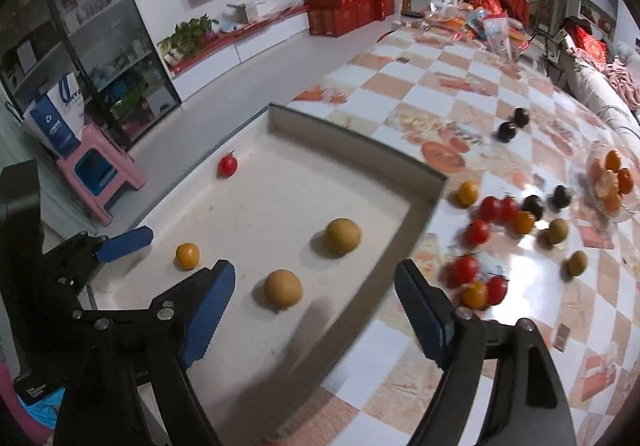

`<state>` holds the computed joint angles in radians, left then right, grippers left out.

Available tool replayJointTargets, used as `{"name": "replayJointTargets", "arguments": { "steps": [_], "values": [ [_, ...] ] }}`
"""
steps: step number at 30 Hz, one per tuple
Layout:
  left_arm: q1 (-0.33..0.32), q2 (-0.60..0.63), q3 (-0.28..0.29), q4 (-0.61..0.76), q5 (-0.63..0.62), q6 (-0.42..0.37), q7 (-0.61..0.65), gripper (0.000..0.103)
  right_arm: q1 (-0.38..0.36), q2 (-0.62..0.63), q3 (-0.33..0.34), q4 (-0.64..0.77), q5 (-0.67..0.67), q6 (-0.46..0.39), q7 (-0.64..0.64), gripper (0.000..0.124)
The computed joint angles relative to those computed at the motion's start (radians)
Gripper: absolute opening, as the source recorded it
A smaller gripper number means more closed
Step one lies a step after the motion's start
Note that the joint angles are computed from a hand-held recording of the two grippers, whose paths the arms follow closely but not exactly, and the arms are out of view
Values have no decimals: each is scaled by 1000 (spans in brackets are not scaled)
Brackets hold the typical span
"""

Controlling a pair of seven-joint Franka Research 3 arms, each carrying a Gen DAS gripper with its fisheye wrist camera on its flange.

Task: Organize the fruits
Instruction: 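Move both tools back toward the remaining fruits on the table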

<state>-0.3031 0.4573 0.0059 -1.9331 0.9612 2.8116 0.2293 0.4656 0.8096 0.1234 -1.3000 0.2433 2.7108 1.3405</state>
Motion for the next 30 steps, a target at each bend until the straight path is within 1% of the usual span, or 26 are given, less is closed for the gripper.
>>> {"name": "replayJointTargets", "arguments": {
  "steps": [3, 5, 7, 10, 14, 19, 22, 24, 26, 28, 30],
  "values": [
    [-9, 3, -12, 13, -6, -6, 18, 80, -12, -47, -8, -78, 3, 46, -8, 85],
    [-15, 14, -31, 34, -30, -34, 58, 80, -12, -75, -25, -127, -5, 74, 0, 85],
    [-23, 21, -44, 50, -47, -47, 91, 80, -25, -111, -33, -192, -4, 111, 5, 85],
    [-50, 22, -41, 66, -41, -46, 95, 80, -60, -154, -29, -272, 13, 147, 3, 85],
    [-88, 25, -44, 102, -18, -52, 99, 80, -72, -188, -84, -344, -2, 165, 54, 85],
    [-115, 59, -68, 171, -36, -46, 153, 80, -111, -192, -103, -375, -7, 159, 100, 86],
    [-130, 98, -88, 229, -84, -60, 222, 80, -141, -196, -91, -396, 1, 165, 102, 86],
    [-132, 136, -111, 279, -144, -72, 282, 80, -158, -195, -84, -406, 8, 173, 97, 86],
    [-147, 168, -114, 321, -187, -85, 319, 80, -162, -193, -89, -410, 7, 179, 102, 86],
    [-171, 194, -103, 358, -210, -97, 337, 80, -183, -187, -78, -407, 17, 178, 94, 86],
    [-188, 231, -98, 409, -238, -129, 360, 80, -200, -178, -73, -398, 28, 173, 88, 86]
  ]
}}
